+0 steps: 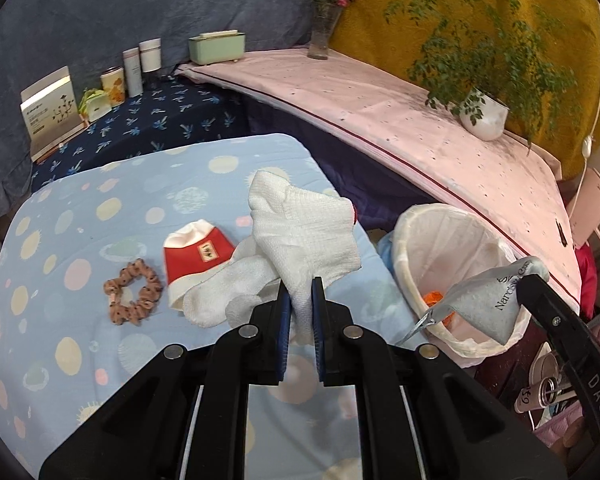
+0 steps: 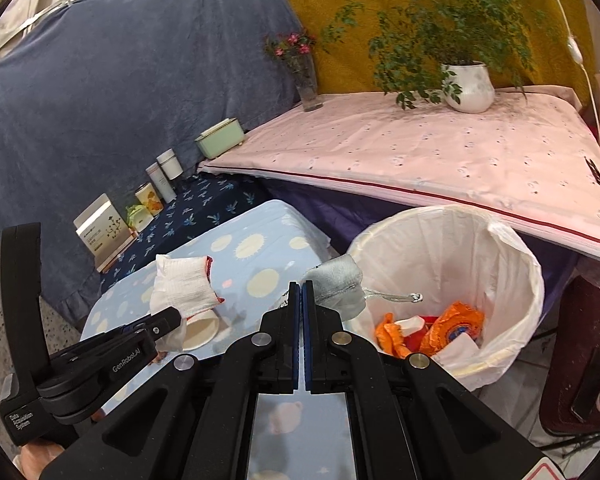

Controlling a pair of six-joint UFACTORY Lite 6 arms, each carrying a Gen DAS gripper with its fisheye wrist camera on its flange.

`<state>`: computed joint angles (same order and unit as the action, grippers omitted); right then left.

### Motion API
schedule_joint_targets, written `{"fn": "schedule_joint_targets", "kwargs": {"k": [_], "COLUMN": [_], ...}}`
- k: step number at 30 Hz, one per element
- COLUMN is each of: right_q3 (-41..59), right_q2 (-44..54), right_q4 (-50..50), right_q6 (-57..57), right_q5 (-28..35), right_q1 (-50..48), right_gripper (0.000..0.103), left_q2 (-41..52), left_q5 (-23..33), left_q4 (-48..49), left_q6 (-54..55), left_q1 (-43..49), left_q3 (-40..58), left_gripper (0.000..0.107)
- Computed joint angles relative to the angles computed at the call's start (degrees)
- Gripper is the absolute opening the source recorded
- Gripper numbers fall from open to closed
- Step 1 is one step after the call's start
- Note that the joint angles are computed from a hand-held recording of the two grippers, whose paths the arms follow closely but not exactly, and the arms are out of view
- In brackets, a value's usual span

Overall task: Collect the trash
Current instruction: 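Carry pouch and cloth into the wastebasket and open both grippers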

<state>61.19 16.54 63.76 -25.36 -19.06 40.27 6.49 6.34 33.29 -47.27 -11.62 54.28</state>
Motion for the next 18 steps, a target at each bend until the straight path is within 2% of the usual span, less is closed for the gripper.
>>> {"fn": "schedule_joint_targets", "kwargs": {"k": [8,18], "right_q3": [-7.53,-12.99], "right_q2": [-4.76,-8.35], "right_q4": [-8.17,-15.66], "right_q6": [8.82,16.13], "right_q5": [-0.65,-0.51], "right_q1": [-3.46,-8.18], "right_gripper": [0.002,0.002], "left_q2": [2.62,8.08], "left_q5": [2.44,5.07], "left_q4": [13.82,15.40], "left_q6": [-15.43,-17.32], "left_q1": [-6.80,-13.37], "left_q3": [3.00,9.25], "left_gripper": [0.010,0.010]}}
